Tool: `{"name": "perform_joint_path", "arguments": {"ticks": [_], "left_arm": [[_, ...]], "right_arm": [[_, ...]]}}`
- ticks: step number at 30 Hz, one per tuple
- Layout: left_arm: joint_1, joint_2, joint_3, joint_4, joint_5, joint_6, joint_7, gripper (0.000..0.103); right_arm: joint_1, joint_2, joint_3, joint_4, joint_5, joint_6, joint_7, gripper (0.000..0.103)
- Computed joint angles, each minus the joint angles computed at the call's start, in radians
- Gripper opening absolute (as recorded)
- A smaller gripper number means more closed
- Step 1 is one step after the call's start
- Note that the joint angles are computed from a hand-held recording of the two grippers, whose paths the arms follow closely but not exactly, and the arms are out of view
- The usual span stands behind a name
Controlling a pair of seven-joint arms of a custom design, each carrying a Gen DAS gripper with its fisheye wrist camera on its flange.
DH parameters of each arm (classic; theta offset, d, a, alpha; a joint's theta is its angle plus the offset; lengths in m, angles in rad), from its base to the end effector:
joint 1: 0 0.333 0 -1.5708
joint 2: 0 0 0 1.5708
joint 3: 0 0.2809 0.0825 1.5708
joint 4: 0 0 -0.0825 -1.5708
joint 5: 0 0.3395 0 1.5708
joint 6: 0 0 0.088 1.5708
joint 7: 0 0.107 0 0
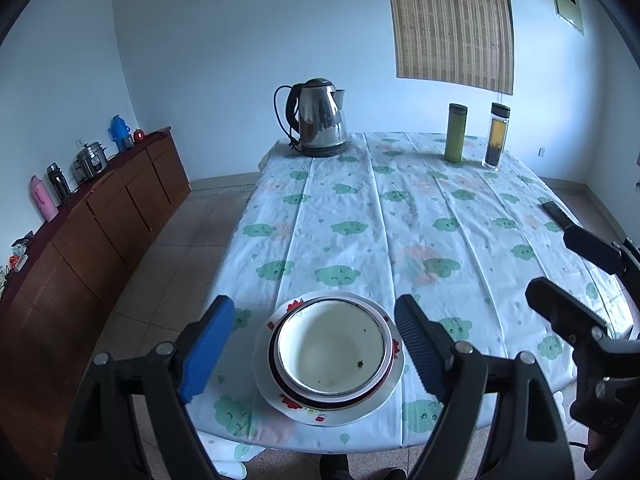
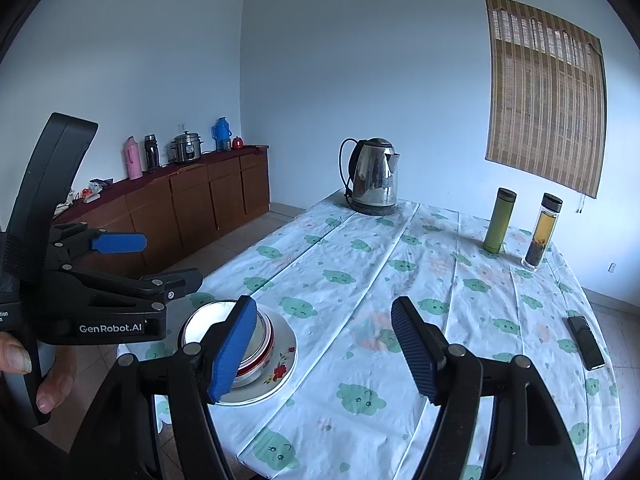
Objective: Organize plates and bowls
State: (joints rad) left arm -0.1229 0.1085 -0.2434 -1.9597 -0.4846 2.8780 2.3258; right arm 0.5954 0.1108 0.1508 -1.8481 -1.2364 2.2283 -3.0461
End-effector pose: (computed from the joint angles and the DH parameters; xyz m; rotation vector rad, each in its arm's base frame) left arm 0.5572 -0.1798 0.4991 -1.0663 2.2701 -0.9525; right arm 0.4474 0.3696 0.4907 -1.4092 1.7932 -1.0767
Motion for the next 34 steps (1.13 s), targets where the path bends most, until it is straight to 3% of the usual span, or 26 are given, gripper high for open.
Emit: {"name": "perform_joint_path", "arguments": {"ticks": [11, 21, 29, 34], "left_arm": [[0.003, 0.011, -0.007, 0.008, -0.012, 0.003, 0.011, 0.084], [-0.001, 0.012, -0.012, 0.001, -0.010, 0.036, 0.013, 0.097], [0.004, 0.003, -0.022, -0.018, -0.032, 0.078, 0.044, 0.098], [0.003, 0.006, -0.018, -0.009, -0.034, 0.063, 0.039, 0.098]], "right_arm": [[0.002, -0.007, 0.001, -0.002, -0.016, -0.019, 0.006, 0.072], [-0.002, -0.019, 0.010, -0.012, -0.034, -0.039, 0.011, 0.072], [-0.004, -0.020, 0.012, -0.014, -0.035, -0.033, 0.011, 0.072], [-0.004, -0.020, 0.012, -0.014, -0.040, -0.034, 0.012, 0.072]]}}
